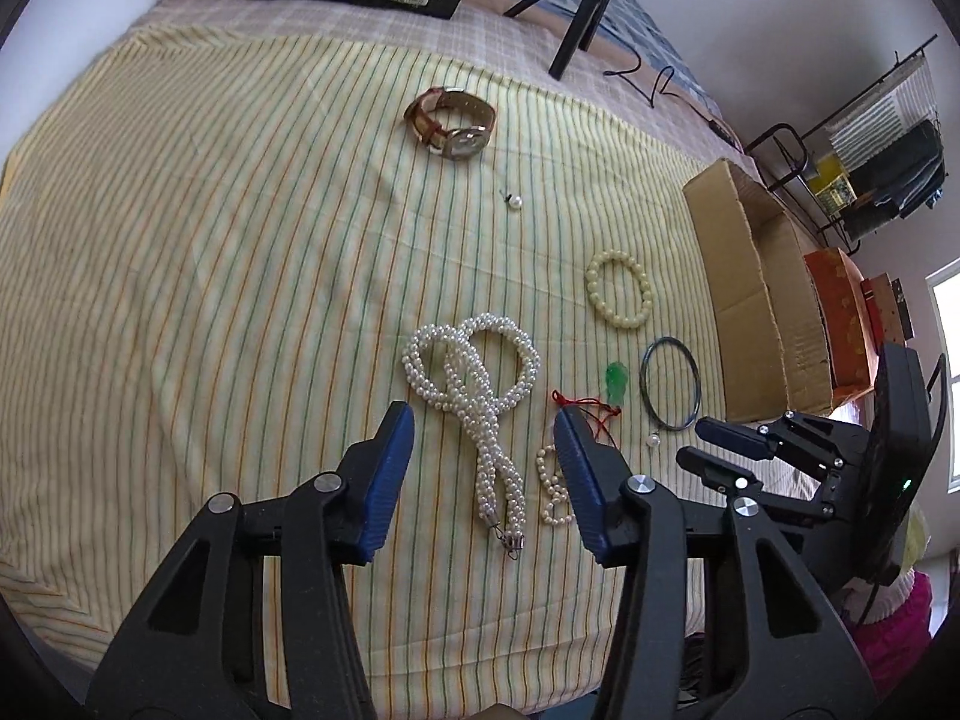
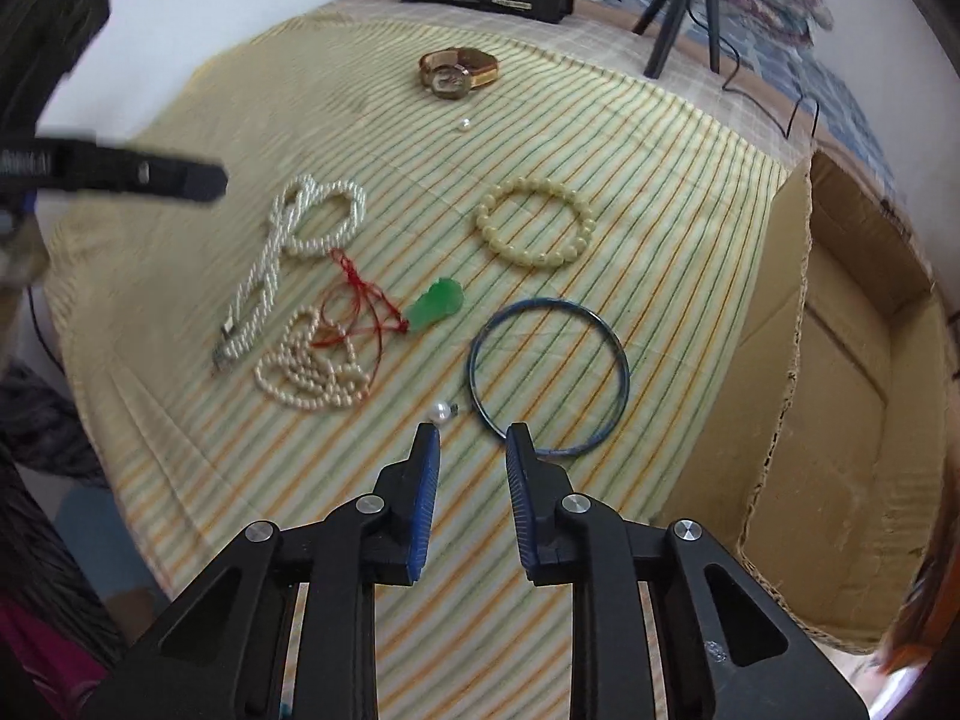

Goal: Organize jewelry
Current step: 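Grasp the black ring bangle with the right tool while the left tool grasps the white pearl necklace, then carry the black bangle with the right tool while the left tool carries the pearl necklace over the box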

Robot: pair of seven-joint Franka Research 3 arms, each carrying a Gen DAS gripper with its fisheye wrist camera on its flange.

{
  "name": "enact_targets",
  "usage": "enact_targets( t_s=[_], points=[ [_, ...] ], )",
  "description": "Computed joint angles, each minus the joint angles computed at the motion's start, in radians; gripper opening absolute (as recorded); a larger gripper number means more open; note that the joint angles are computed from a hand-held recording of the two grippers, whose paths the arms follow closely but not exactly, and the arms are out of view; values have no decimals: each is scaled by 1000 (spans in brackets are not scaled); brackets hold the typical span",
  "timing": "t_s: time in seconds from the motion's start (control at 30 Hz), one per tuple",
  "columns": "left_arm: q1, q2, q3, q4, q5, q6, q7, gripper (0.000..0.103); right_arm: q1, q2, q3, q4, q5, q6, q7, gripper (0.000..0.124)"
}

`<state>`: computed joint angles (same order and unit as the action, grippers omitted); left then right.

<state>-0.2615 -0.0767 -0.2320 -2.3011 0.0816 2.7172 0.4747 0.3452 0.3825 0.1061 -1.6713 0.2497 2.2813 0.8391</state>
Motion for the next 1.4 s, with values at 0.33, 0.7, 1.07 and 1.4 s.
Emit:
enact_targets(
  t_s=[0.33,0.7,1.07,1.4],
  points=[
    [4,64,2,42,-48,4,35,49,34,141,-8,180,-24,-79,116,21],
    [34,130,5,68,-156,-19,61,49,55,186,-17,235,-80,-93,168,21],
    [18,184,17,149,61,-119,-64,22,83,209,-17,241,-113,-42,190,14],
    [33,130,20,82,105,-40,-132,6,64,219,3,262,-65,-40,194,3]
  ],
)
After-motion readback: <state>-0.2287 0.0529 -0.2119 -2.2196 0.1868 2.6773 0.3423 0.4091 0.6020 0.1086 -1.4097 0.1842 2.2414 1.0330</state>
